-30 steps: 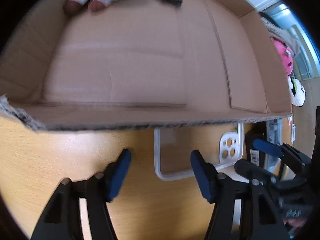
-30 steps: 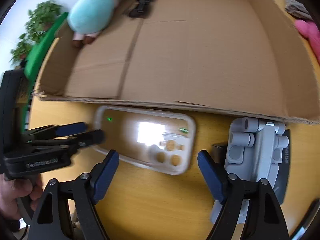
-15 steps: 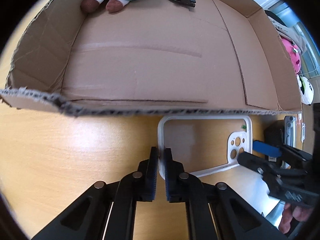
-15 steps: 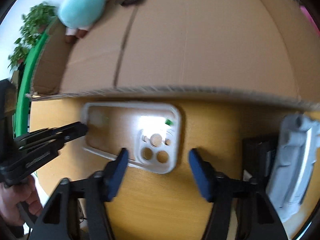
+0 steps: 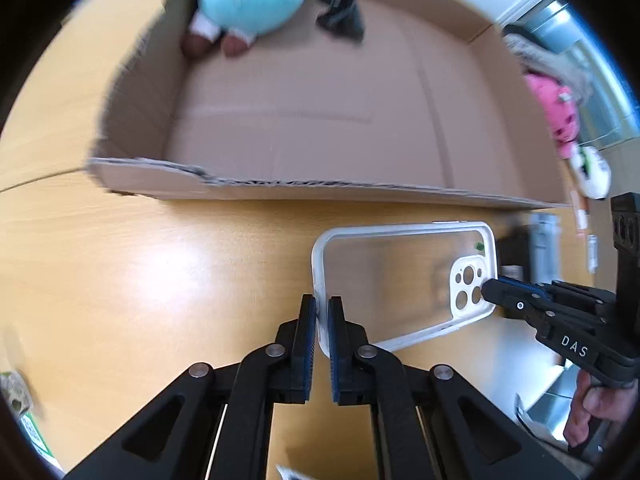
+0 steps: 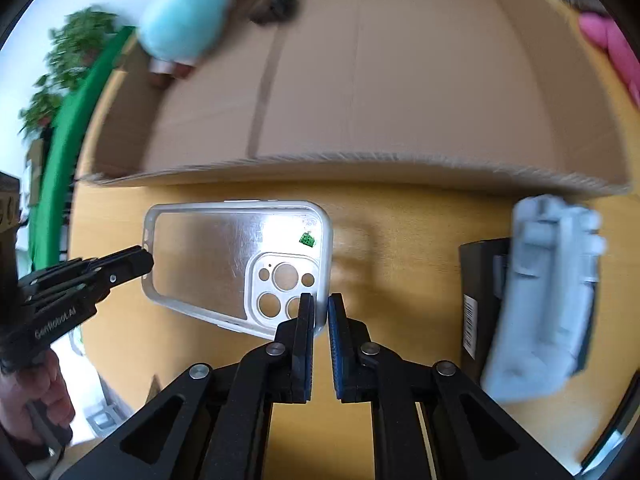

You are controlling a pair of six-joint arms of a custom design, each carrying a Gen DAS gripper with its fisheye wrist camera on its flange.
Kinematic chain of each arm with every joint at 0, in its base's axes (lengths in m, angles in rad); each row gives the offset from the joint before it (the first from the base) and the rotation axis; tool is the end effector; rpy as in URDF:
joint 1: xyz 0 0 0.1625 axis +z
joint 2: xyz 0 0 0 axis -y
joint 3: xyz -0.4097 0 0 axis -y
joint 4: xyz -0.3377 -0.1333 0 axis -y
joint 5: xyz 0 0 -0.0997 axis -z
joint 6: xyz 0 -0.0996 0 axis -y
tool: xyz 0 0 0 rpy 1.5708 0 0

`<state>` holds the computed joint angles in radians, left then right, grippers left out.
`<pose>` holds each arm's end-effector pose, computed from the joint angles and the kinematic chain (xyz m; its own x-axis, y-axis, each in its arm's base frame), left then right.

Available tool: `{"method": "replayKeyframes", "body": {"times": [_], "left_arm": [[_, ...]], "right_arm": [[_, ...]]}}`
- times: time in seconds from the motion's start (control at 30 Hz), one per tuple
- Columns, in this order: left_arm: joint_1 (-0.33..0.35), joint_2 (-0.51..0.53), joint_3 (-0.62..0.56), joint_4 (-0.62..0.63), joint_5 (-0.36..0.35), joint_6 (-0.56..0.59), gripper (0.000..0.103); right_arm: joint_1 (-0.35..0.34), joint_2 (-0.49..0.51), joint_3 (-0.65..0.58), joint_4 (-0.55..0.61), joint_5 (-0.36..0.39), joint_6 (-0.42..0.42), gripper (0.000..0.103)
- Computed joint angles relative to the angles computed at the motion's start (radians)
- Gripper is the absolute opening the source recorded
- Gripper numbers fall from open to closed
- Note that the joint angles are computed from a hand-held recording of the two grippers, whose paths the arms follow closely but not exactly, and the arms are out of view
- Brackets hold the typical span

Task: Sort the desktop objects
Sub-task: 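Close the left gripper on the white phone case rim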

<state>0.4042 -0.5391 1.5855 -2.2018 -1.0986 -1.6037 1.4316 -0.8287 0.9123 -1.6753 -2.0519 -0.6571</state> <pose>-0.4594 -0.3908 -0.0409 -0.8348 -0.3890 -0.3896 -0.2091 0.8787 -0.4292 -0.0128 -0.7201 0.3501 -0.7788 -0.4998 0.3791 -0.4256 0.8649 0.2660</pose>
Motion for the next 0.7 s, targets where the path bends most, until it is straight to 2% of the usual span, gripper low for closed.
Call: {"method": "replayKeyframes", "body": {"times": [0.13,0.17,0.4,0.53,0.7], "left_arm": [[-0.059,-0.038,-0.048,0.1,0.073,-0.054,0.005],[-0.069,-0.041,-0.079,0.141,0.103,-0.061,0.005],[-0.111,-0.073,-0.274,0.426,0.325,-0.074,0.005],[-0.097,-0.01,-0.45,0.502,0.443,-0.011,0.005],[-0.101,0.021,-0.557,0.506,0.532,0.095,0.005]], "right_arm": [[0.032,-0.082,0.012,0.012,0.08,-0.055,0.008],[0.041,-0.069,-0.041,0.034,0.099,-0.06,0.008],[0.139,-0.088,-0.16,-0.039,0.243,-0.104,0.007],[0.185,-0.094,-0.209,-0.085,0.293,-0.128,0.007],[0.227,-0.093,-0.221,-0.196,0.32,-0.133,0.007]]}}
